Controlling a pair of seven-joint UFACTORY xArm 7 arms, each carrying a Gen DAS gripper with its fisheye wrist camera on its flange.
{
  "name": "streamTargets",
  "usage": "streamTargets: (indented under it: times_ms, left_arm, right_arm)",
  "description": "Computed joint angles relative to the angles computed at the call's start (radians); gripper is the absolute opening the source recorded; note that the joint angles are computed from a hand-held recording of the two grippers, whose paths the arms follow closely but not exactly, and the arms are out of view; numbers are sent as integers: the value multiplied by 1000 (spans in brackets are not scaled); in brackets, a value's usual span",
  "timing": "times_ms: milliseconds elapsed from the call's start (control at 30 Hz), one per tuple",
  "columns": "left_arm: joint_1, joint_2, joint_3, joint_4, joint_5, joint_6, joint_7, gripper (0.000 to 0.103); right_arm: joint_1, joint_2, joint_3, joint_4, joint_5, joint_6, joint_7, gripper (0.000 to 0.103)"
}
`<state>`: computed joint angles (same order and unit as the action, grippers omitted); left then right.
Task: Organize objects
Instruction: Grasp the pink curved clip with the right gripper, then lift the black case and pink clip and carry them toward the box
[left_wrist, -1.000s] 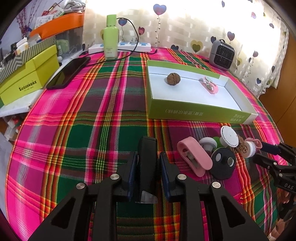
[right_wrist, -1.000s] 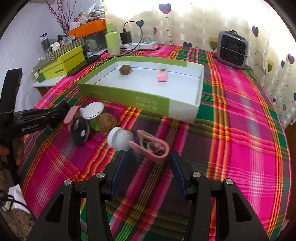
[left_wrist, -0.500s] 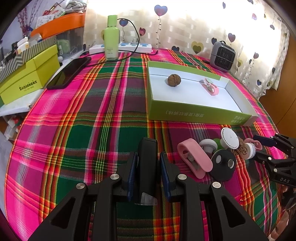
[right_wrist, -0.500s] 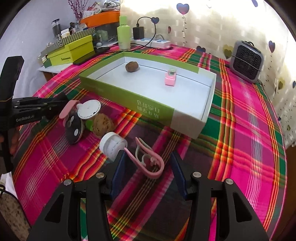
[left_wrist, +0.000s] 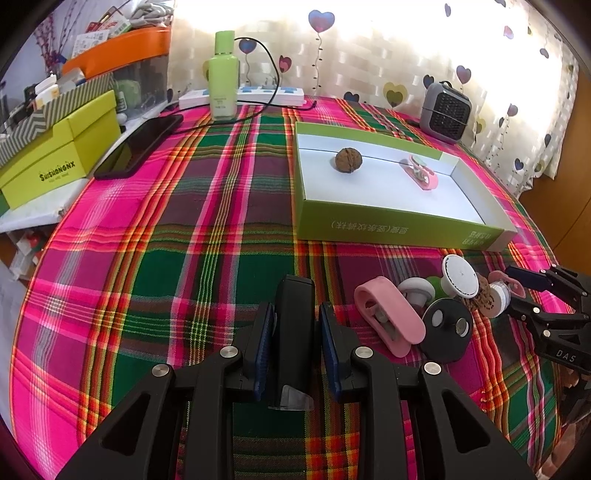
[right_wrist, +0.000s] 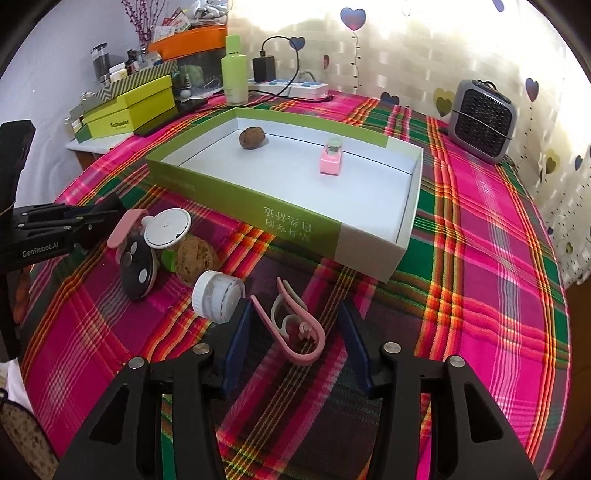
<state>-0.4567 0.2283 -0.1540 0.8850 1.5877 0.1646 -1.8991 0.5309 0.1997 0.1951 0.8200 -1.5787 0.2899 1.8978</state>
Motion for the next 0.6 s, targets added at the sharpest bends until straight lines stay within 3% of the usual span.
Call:
streamTargets:
  times_ms: [233, 600]
  left_arm:
    - [0, 0, 0, 0, 5, 0, -5, 24]
    - [1, 0, -4, 1, 6, 5, -10, 24]
  right_arm:
    - [3, -21, 3, -22, 21, 33, 58, 25]
    - [31, -24, 7, -23, 81, 91, 116, 25]
